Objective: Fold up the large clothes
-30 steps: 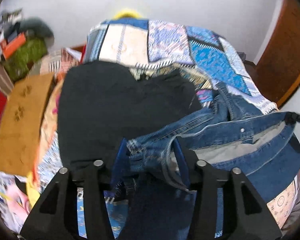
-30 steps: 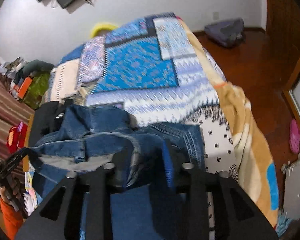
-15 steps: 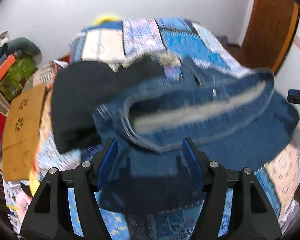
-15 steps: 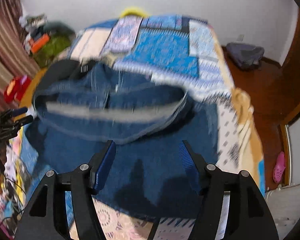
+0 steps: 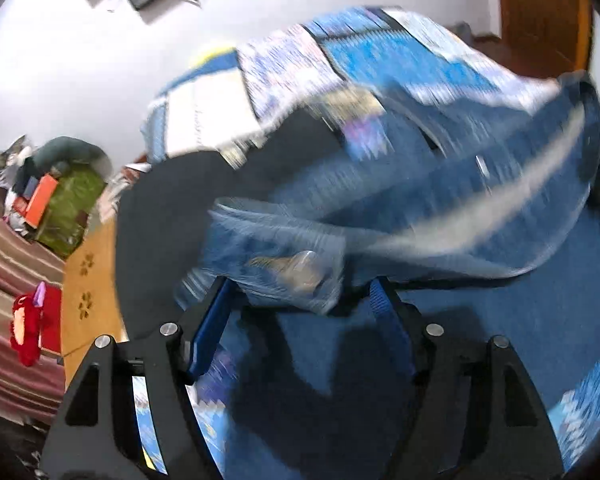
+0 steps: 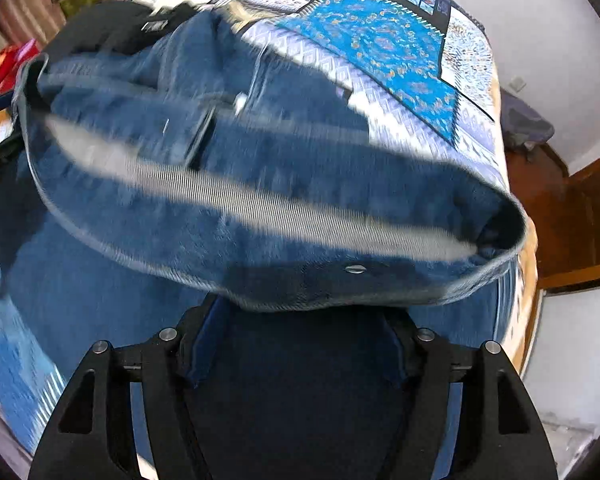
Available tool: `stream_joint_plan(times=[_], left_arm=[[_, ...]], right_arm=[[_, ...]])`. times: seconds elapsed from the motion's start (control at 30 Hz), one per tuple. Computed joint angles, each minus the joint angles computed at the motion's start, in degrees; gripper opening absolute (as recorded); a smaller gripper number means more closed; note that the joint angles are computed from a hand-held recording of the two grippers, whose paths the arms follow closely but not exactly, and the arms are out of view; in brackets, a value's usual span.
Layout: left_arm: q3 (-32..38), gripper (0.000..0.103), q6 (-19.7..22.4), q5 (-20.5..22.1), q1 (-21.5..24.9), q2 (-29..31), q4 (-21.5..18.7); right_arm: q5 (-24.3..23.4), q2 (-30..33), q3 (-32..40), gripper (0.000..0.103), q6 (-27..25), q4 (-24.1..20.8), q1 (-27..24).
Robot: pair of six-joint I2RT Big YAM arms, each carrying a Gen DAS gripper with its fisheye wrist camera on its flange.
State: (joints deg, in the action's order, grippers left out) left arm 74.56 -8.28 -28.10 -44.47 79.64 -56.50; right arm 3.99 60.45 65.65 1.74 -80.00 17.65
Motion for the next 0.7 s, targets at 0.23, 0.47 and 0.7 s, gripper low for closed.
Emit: stream_joint_plan(times=[0.23,0.47,0.7], left_arm=[[7.6,0.071,-3.5,0.5,6.5,1.8,0.5],[3.7,0.071,-10.2,6.8,8.6,-4.1,1.2],[-2.9,0.077,-16.3,11.3,7.9,-12.1,0.9]], right_arm=[[-0.5,-0.1,4.6,0.062,11.4,11.5,-6.5],[-1.9,-5.3,2.5,0.062,10.8,10.5,-5.2],[2.0,-12.0,0.9,0.062,8.3,8.1,1.1]])
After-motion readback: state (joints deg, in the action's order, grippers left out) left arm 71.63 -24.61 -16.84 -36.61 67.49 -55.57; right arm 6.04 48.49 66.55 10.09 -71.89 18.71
